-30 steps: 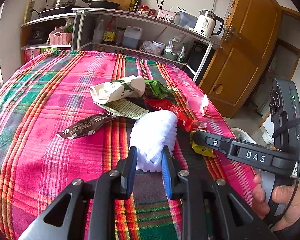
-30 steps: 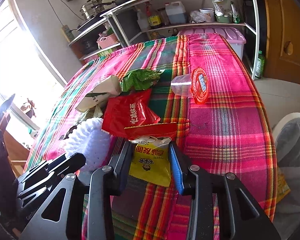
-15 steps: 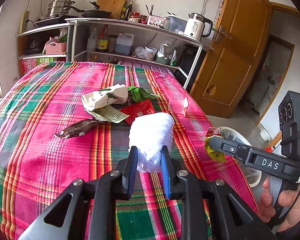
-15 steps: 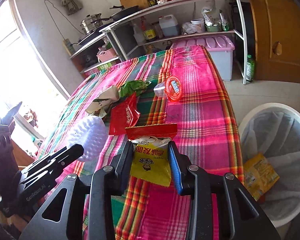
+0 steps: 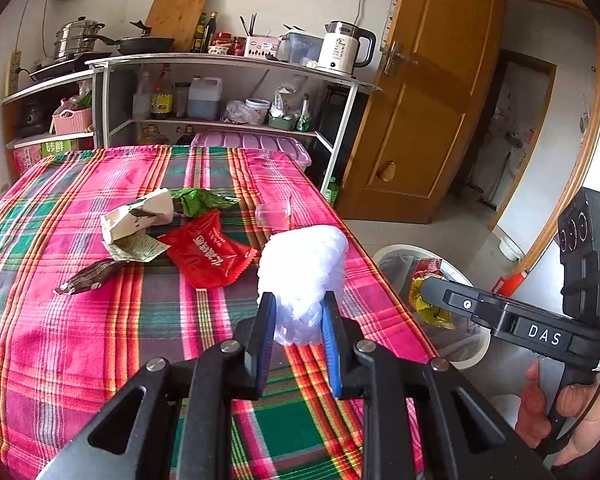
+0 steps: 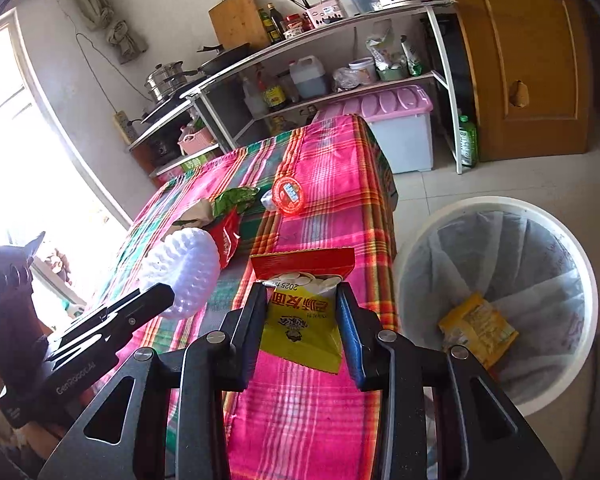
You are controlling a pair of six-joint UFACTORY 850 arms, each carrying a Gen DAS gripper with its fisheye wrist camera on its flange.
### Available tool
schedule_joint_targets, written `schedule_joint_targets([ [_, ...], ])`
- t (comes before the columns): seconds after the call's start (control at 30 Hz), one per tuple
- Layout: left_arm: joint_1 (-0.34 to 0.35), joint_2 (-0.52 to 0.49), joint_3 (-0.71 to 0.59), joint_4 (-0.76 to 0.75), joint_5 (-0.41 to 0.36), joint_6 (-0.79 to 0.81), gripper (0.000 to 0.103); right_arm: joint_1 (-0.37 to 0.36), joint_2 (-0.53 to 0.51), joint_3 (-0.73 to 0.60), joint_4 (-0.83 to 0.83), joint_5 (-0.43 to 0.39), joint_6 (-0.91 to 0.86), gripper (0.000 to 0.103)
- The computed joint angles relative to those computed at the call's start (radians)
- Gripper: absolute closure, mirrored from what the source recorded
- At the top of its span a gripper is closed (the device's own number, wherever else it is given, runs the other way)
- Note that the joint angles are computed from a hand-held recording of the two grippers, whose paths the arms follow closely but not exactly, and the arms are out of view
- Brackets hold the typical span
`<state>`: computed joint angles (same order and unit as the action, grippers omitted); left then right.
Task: Collect trash
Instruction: 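Carry the yellow-red snack packet toward the white bin with the right gripper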
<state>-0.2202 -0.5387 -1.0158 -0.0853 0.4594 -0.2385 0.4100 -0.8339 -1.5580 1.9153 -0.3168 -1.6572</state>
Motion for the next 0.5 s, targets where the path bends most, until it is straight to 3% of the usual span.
schedule_joint_targets([
  [0.5,-0.074,-0.094,-0.162,0.135,-0.070,-0.059,0.080,-0.085,0.057,0.116,0.219,0.000,-0.164,0.067],
])
